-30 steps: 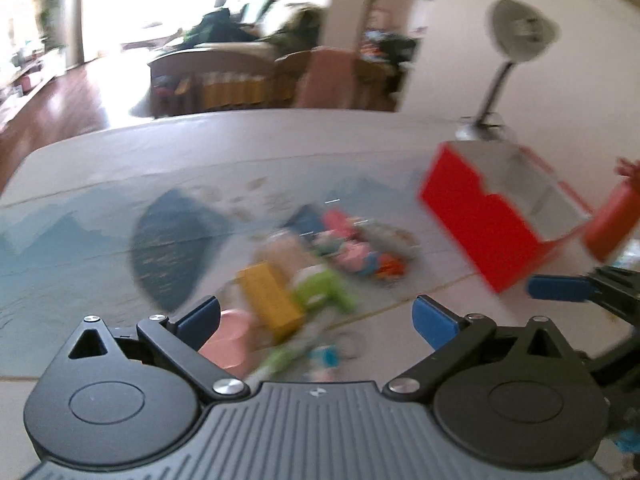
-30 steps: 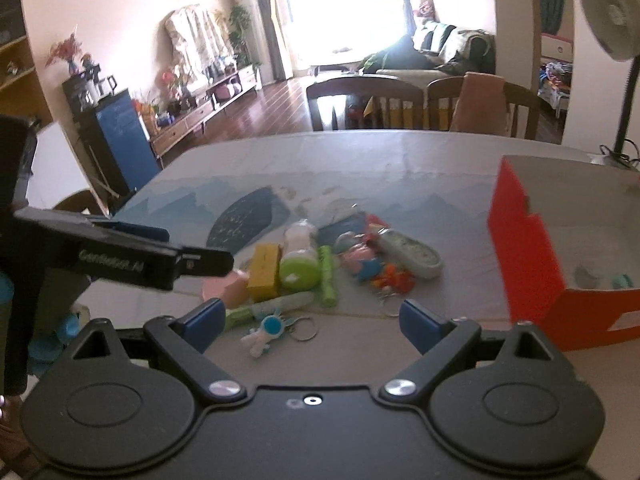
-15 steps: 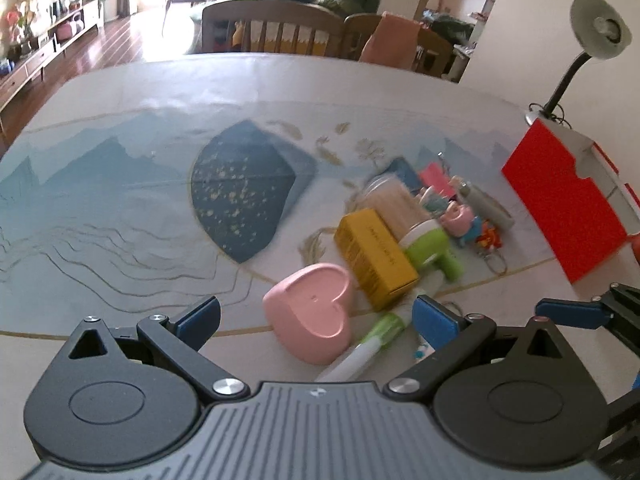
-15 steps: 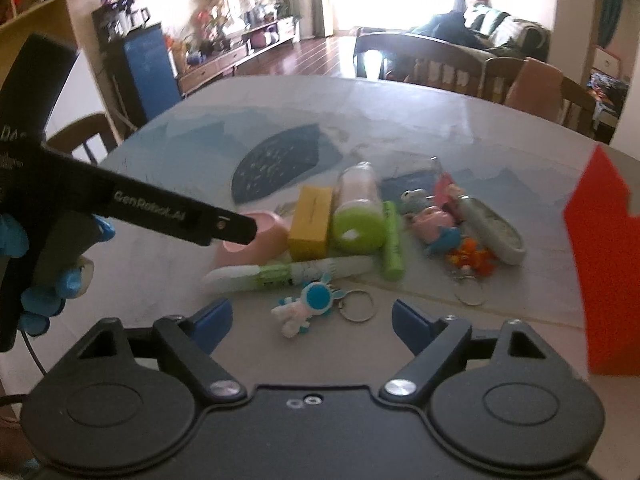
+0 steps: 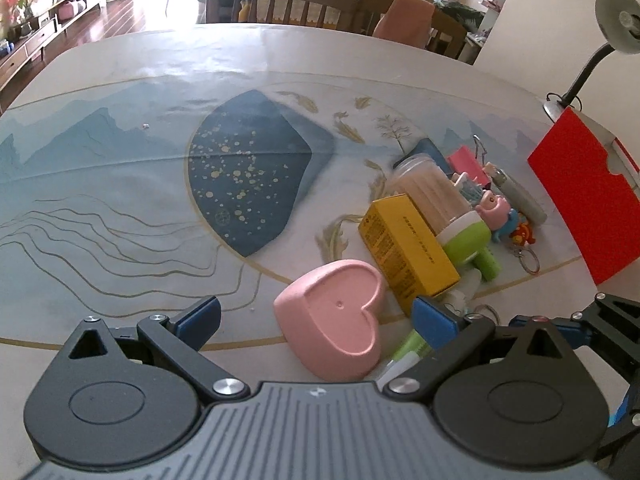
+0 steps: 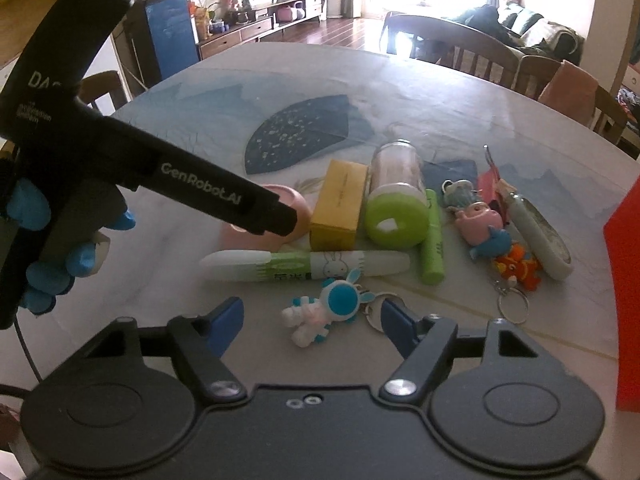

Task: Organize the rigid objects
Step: 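Grasp the pink heart dish with the left tool while the right tool grasps the astronaut keychain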

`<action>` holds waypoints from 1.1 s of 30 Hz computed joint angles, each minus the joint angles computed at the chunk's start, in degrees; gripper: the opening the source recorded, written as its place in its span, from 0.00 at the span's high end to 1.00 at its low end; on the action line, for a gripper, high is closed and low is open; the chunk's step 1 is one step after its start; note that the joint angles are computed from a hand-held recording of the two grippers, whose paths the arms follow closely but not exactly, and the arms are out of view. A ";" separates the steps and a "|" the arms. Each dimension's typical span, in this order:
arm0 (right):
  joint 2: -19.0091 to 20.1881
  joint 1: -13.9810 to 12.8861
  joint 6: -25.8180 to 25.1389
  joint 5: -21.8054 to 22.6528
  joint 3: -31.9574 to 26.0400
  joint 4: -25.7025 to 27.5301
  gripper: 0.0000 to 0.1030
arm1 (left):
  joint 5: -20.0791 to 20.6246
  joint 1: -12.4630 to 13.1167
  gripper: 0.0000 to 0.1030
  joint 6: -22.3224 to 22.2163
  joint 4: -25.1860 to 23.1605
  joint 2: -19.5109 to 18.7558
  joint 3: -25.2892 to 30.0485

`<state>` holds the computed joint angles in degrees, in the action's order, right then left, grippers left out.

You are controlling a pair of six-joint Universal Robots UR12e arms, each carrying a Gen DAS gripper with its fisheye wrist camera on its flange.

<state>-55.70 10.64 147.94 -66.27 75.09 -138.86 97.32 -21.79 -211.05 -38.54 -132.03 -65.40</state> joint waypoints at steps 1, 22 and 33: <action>0.11 0.04 -0.26 -0.11 -0.07 0.05 0.30 | 0.18 -0.03 0.01 0.07 -0.12 -0.08 0.11; 0.21 0.31 -0.65 -2.39 0.49 -2.04 0.57 | 4.45 -1.39 0.41 0.81 0.70 -0.88 0.84; -1.09 -0.74 2.03 -1.42 1.00 -2.09 0.57 | 4.53 -1.57 0.42 -0.24 0.60 -0.41 0.61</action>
